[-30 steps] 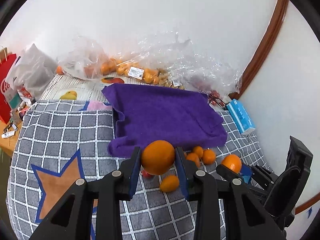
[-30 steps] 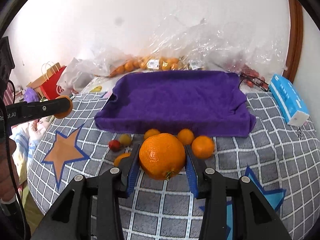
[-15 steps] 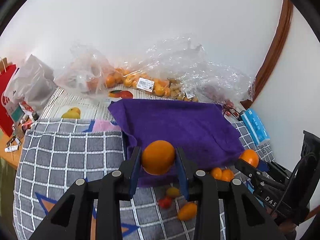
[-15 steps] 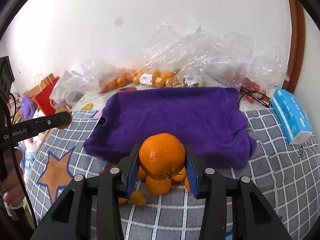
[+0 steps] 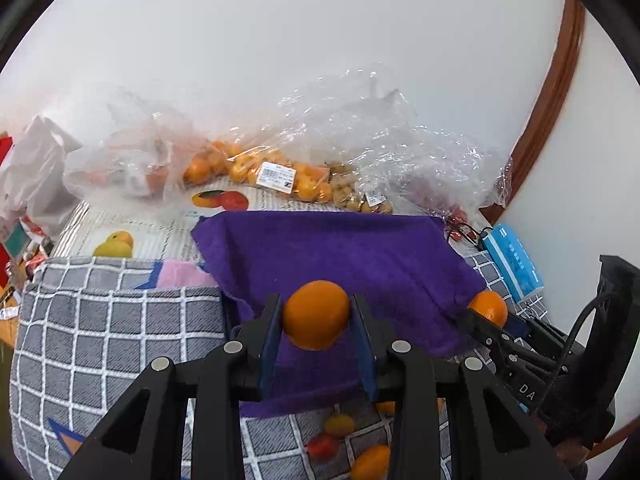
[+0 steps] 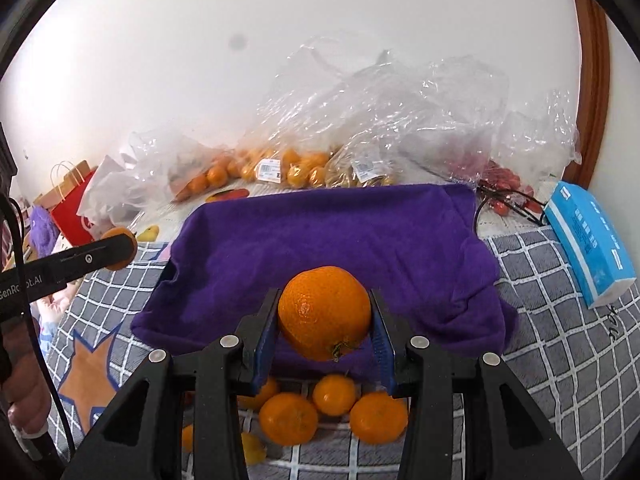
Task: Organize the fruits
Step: 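Lift the small orange with the left gripper and carry it over the purple towel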
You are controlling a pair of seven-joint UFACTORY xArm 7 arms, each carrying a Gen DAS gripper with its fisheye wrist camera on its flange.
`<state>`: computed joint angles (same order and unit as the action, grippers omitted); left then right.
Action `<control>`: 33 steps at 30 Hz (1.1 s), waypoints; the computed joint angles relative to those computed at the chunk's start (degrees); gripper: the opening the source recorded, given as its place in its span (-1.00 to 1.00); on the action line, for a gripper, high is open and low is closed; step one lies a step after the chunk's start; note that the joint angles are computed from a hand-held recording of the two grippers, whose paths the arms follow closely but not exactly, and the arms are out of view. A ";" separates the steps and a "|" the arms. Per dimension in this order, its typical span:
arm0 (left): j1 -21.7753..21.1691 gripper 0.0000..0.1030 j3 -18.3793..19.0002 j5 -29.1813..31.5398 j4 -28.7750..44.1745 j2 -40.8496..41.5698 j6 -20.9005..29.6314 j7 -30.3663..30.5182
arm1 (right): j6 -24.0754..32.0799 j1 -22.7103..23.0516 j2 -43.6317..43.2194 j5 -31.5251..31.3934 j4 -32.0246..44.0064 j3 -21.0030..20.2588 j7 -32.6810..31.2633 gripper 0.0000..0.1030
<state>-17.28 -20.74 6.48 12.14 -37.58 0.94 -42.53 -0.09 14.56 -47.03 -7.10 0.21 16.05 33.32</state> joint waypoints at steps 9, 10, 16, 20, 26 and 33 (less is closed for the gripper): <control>13.47 -0.38 -12.48 3.11 1.66 3.25 -2.89 -4.88 | -7.06 -6.01 7.84 0.18 1.82 2.29 -0.60 -0.18; 14.25 -0.38 -12.67 3.51 1.79 3.92 -3.55 -5.09 | -7.80 -6.67 9.00 0.32 2.27 2.49 -0.90 -0.18; 17.78 -0.38 -12.86 3.00 2.79 8.65 -8.01 -4.38 | -11.18 -10.15 15.12 1.39 5.64 4.35 -3.75 -0.18; 20.91 -0.38 -15.56 1.33 3.04 11.99 -11.22 -2.95 | -14.88 -14.75 19.63 3.87 7.23 9.36 -5.57 -0.18; 19.16 -0.38 -13.32 -0.47 2.62 19.32 -18.48 0.31 | -17.86 -18.21 26.75 9.35 8.13 13.52 -10.19 -0.18; 25.39 -0.38 -23.44 -10.10 3.99 21.53 -18.62 7.25 | -19.43 -19.34 30.83 16.22 8.77 16.41 -15.64 -0.18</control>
<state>8.11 -44.18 -3.62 16.13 -16.05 -17.67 -35.29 -19.52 -4.78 -16.20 9.12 8.98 32.46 17.68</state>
